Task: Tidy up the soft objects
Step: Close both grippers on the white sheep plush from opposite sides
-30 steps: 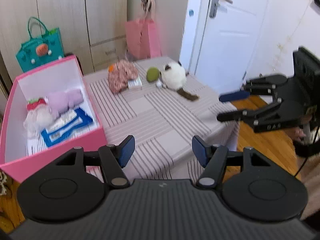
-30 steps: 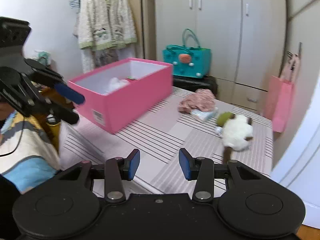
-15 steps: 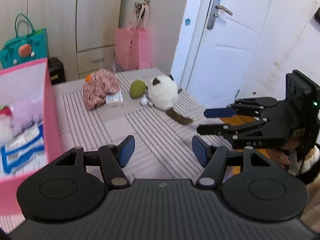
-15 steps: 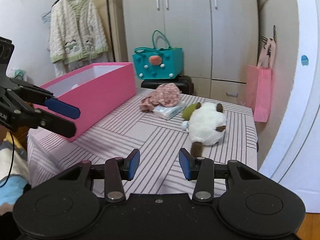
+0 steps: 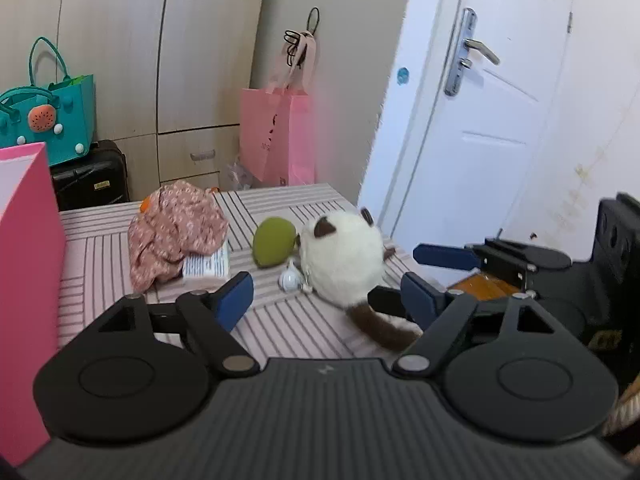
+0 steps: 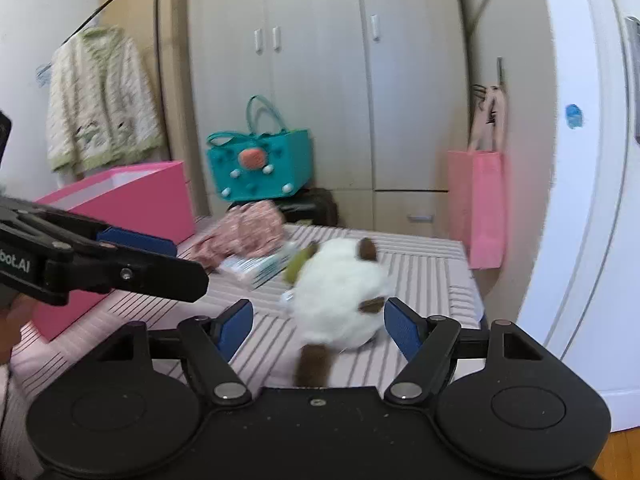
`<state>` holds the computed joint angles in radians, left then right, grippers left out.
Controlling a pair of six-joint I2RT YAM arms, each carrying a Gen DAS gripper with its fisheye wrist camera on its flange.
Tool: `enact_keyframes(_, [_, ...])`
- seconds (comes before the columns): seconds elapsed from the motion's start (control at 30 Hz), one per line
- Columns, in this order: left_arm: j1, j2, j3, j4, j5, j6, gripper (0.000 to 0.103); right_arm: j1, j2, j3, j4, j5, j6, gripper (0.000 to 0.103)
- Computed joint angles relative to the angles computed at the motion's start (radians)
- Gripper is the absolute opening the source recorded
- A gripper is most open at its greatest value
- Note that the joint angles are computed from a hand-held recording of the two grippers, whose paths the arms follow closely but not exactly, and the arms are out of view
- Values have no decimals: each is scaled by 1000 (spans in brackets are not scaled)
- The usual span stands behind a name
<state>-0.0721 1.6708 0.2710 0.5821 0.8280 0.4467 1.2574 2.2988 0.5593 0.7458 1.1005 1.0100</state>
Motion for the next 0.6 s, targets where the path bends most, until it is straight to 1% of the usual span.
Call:
enact_keyframes(0.1, [-54, 65, 28, 83, -7, -81, 85, -40, 21, -26, 112, -32, -46, 77])
enact_keyframes(0.13, [-67, 85, 39, 97, 1, -92, 85, -50, 26, -23, 120, -42, -57, 77])
enact_keyframes(0.2, [-104, 121, 54, 143, -7, -132, 85, -74, 28, -8, 98, -63, -79, 77])
enact_keyframes(0.3, [-176, 188, 56, 270, -90, -221, 84, -106, 17, 30, 0, -93, -72, 77])
enact_keyframes(0.4, [-236, 241, 89, 292, -151, -252, 83, -128, 20, 34, 9, -104, -61, 77])
enact_keyframes(0.57, [-264, 311, 147, 297, -173, -324, 83, -175, 18, 34, 26, -175, -72, 77])
enact_keyframes(0.6, [-266, 320, 152, 300, -181, -340, 83, -178, 16, 29, 45, -191, -67, 76])
